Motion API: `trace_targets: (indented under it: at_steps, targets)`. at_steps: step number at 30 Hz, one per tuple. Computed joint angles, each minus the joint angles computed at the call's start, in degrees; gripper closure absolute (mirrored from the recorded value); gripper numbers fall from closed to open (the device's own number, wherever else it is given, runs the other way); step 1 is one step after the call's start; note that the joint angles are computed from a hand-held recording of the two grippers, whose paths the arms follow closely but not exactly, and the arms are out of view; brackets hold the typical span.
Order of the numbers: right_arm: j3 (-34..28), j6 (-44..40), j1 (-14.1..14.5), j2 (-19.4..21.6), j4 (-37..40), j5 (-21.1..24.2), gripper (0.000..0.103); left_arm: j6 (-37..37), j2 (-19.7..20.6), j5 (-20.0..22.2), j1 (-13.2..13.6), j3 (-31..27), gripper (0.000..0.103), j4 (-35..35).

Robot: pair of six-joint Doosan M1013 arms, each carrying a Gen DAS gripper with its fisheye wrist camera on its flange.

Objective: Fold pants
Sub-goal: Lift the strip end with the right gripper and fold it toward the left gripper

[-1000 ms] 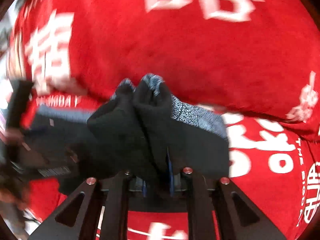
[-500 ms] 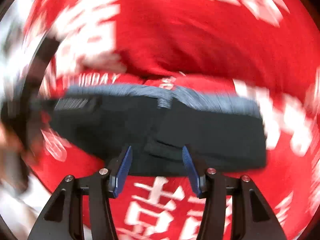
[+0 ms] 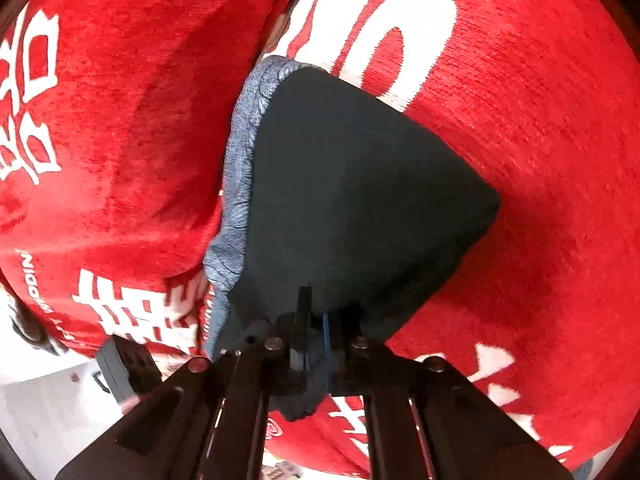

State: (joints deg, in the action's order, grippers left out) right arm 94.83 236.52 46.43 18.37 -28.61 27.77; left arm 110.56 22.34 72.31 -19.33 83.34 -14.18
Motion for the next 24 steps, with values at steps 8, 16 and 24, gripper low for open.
trace_targets:
  at_steps: [8,16,24]
  targets:
    - [-3.82,-28.00,-0.92,1.54,17.86,6.97,0.096,-5.13,-3.05,-5.16,-0.14,3.55,0.031,6.62]
    - [-10.55,-46.10,-1.39,1.19,16.90,19.93,0.084,-1.85,-4.87,-10.39,-1.47,2.42,0.013,7.31]
    - [-8.16,-52.83,-4.41,1.45,25.08,22.83,0.070,-7.09,-2.32,-5.27,-4.15,3.14,0.013,14.67]
